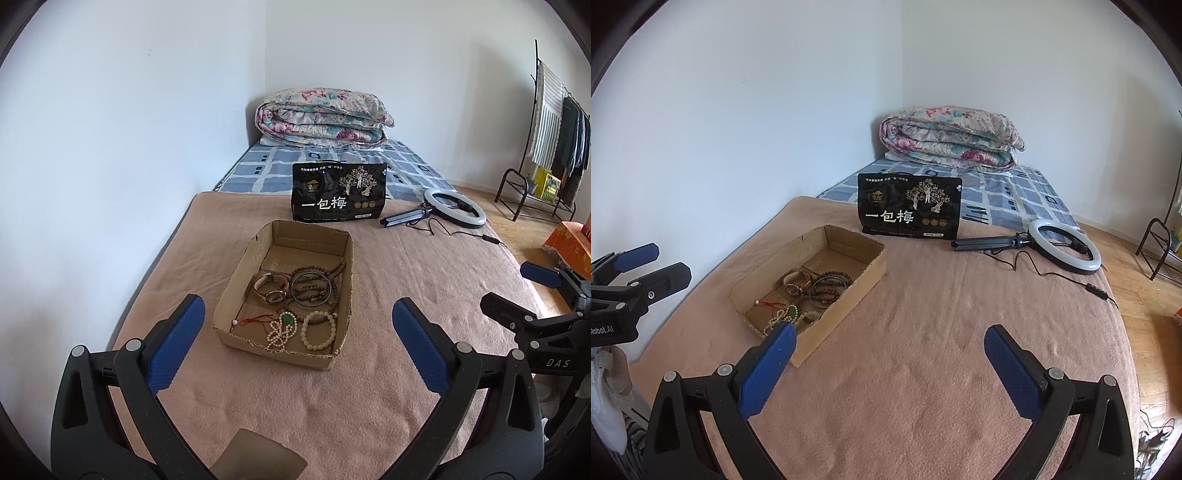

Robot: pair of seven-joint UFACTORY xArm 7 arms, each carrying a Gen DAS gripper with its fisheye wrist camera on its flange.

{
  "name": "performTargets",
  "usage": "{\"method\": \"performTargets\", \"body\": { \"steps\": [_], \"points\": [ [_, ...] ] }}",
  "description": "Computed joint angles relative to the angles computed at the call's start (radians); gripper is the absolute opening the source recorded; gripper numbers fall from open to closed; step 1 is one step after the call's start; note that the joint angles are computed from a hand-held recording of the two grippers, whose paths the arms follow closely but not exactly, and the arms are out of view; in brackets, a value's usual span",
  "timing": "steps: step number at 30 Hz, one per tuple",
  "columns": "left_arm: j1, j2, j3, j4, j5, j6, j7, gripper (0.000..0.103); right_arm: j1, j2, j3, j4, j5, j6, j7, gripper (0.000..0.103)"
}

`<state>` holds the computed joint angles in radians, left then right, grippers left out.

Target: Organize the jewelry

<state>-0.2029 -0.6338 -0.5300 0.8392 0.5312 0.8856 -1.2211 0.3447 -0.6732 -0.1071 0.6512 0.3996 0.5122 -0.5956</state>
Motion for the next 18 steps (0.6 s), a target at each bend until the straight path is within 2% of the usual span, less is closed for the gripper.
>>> {"method": "performTargets", "body": {
  "steps": [18],
  "points": [
    [0.001,0.018,-0.012,0.024,0.026,0.017,-0.011,0.103,-0.033,0.017,-0.017,0.008,0.003,0.002,-0.009,0.103]
  ]
}}
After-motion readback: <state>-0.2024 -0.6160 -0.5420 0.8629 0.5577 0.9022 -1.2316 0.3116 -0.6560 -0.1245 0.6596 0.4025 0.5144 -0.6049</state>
